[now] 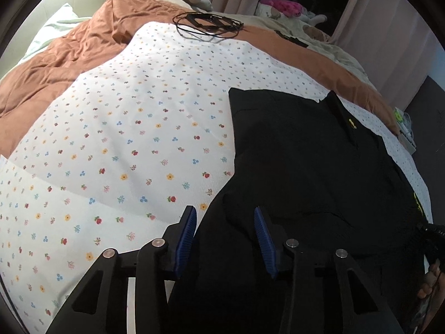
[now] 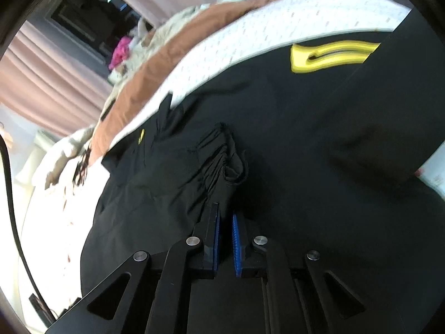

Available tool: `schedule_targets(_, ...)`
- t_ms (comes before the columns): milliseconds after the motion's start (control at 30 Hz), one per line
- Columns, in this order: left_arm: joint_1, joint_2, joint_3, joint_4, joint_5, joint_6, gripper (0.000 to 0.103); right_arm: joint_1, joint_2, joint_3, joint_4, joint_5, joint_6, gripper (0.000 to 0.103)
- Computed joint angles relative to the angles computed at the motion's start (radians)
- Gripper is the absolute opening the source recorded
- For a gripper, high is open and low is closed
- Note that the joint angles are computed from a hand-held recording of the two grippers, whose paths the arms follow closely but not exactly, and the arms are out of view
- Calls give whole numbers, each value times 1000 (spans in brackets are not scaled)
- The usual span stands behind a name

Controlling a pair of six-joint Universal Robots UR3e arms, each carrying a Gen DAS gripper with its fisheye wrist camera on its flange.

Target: Fold large clothes

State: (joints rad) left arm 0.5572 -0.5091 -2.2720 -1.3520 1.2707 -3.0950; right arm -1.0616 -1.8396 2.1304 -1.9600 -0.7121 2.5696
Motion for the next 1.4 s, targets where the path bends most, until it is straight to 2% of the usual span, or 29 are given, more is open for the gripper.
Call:
schedule_targets(133, -130, -102, -45, 144, 97, -83, 26, -79, -38, -3, 30, 12, -17, 8)
schedule_targets(200, -154, -129, -63, 182, 135, -111, 16, -89, -26, -14, 51, 5, -37, 8)
schedule_targets(233, -152, -132, -68, 187, 143, -117, 15, -79, -15, -16, 42, -2, -34, 8)
schedule_targets(367, -55, -71, -83, 118, 86, -69, 14, -18, 53, -22, -22, -11, -2, 8)
schedule_targets(467, -114, -117, -70, 162, 133, -106, 14, 4, 85, -28, -57, -14, 2, 8)
schedule_targets(567, -88, -97, -39, 106, 109, -99, 15, 12, 84, -66, -17, -52, 0, 16)
schedule_targets(600, -54, -70, -24, 60, 79, -79, 18, 17, 80, -75, -6, -56, 5, 20)
schedule_targets(633, -16, -36, -6, 8, 46, -50, 23, -1, 60, -79, 25, -48, -13, 31)
schedule_targets(667, -18, -30, 5, -1, 40, -54, 43, -14, 39, -72, 28, -44, -14, 42)
schedule_targets(700, -10, -12, 20, -21, 31, -48, 70, -54, 0, -68, 64, -35, -38, 45)
schedule_targets(767, -15, 31, 44, -32, 30, -56, 94, -91, -31, -77, 115, -28, -64, 49)
schedule_targets(933, -123, -8, 113, 6, 69, -128, 95, -252, -133, -149, 395, -26, -290, 51)
schedule_targets(1033, -230, -68, 140, 55, 108, -203, 95, -401, -178, -248, 657, 3, -466, 71)
schedule_targets(1067, -275, -93, 149, 77, 125, -232, 95, -436, -189, -273, 715, 15, -499, 74)
schedule_targets(1133, -392, -158, 170, 139, 189, -307, 95, -536, -172, -383, 911, 31, -641, 74)
schedule_targets(1200, -501, -212, 194, 193, 249, -366, 95, -597, -134, -483, 1015, 32, -733, 74)
schedule_targets(1300, -630, -277, 228, 235, 327, -435, 95, -653, -59, -611, 1049, 37, -783, 74)
schedule_targets(1400, -744, -341, 258, 269, 396, -497, 95, -686, 38, -734, 1041, 43, -766, 74)
